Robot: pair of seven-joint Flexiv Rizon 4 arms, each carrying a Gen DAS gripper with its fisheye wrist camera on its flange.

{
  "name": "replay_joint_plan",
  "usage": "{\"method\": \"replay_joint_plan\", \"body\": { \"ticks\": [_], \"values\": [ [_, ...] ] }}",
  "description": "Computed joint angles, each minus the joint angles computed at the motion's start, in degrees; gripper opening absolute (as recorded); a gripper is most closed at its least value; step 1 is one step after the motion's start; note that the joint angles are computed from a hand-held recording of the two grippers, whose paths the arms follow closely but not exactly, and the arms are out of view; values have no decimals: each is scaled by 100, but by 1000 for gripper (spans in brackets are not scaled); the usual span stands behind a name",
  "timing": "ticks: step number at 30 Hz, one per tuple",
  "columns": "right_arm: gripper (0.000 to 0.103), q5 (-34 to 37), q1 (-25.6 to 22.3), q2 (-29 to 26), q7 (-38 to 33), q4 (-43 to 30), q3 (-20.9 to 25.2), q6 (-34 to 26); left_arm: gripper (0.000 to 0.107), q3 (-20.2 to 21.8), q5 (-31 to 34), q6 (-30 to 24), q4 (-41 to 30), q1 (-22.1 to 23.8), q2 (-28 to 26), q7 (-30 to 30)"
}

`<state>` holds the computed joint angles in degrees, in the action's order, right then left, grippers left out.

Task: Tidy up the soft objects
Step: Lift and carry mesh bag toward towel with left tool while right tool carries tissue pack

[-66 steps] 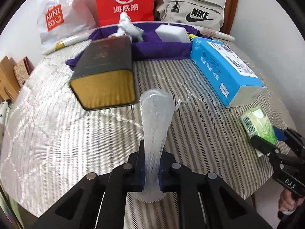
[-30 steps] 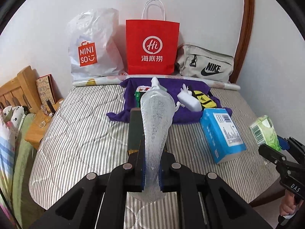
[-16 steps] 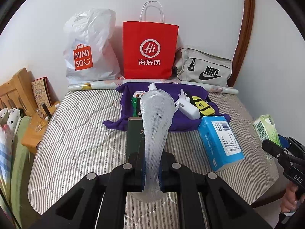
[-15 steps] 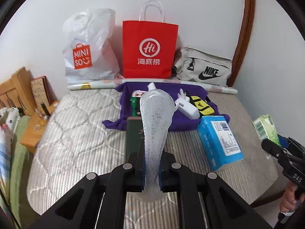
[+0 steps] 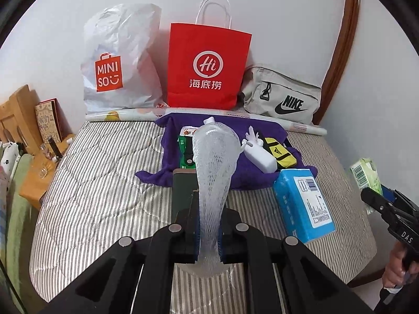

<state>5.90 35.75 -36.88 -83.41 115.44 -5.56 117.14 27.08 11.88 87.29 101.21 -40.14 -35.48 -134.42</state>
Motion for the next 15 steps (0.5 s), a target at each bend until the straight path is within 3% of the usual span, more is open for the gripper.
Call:
{"method": "replay_joint_plan", "body": {
  "ticks": [5,15],
  "values": [
    [53,-61,-50,-102,72,-182,9,-113,10,-436,-140,70,-1,414,-13,261],
    [53,-413,-269,-349,376,-600,126,-341,10,-636,-440,-26,-220,655,-214,572]
  ]
}}
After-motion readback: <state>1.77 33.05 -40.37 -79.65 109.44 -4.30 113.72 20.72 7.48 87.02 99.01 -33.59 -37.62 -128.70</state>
